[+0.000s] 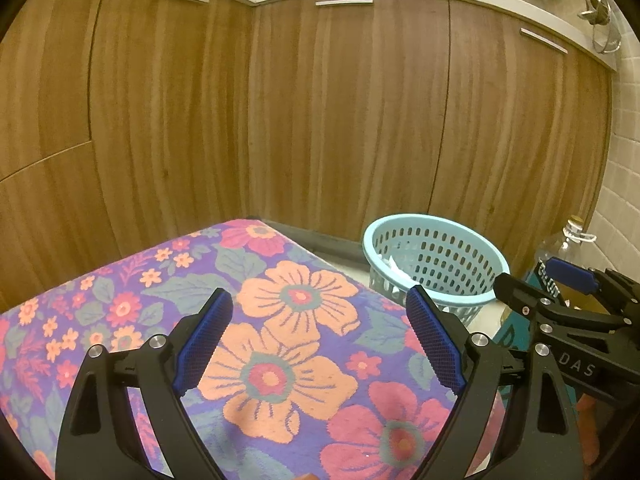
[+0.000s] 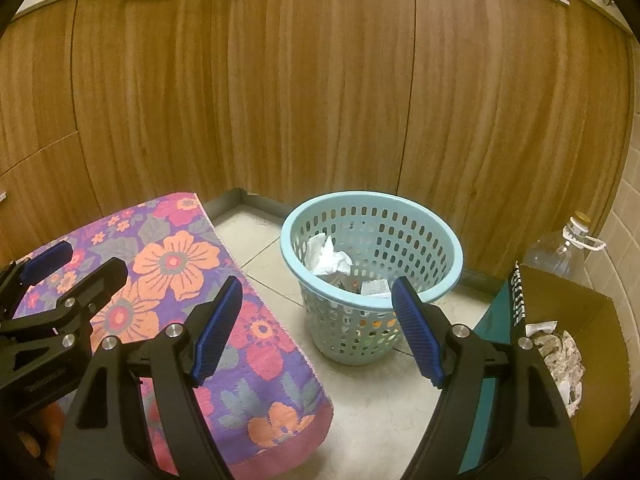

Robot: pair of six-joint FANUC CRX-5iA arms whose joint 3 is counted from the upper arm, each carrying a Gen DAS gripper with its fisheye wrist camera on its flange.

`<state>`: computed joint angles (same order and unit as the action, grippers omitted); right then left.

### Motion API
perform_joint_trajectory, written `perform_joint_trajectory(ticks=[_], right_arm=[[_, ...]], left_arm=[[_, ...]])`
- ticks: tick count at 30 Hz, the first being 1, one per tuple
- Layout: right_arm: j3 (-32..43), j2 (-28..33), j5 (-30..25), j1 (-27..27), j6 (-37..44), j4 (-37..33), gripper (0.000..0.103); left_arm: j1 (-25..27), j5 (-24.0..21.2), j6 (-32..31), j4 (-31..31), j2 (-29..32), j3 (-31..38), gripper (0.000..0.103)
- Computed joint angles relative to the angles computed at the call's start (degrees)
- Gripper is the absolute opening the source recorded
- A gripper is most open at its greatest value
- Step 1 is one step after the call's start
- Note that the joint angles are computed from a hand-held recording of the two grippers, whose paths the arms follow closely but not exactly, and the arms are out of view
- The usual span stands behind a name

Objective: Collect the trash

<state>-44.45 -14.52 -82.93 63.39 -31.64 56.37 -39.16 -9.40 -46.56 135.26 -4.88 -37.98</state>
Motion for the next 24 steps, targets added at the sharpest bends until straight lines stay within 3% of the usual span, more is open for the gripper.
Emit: perform_joint_trajectory(ticks=[5, 7, 10, 24], right_arm=[[0.21, 0.35, -0.22, 0.27, 0.01, 0.09, 0.074], [0.34, 0.54, -0.52, 0.33, -0.13, 0.06, 0.074], [0.48, 0.8, -0.72, 0.41, 0.0, 0.19, 0.075], [0.46, 0.68, -0.71, 0.64, -0.18, -0.04, 0.075]], left_arm=[[-0.44, 1.17, -2.17, 3.91, 0.18, 1.03, 0.086], [-1.78, 2.9, -7.09, 9.61, 0.11, 2.13, 0.086], [-2.71, 3.94, -10.7, 13.37, -0.16, 2.78, 0.086], [-1.29, 1.89, -6.11, 7.78, 0.01, 1.62, 0.086]])
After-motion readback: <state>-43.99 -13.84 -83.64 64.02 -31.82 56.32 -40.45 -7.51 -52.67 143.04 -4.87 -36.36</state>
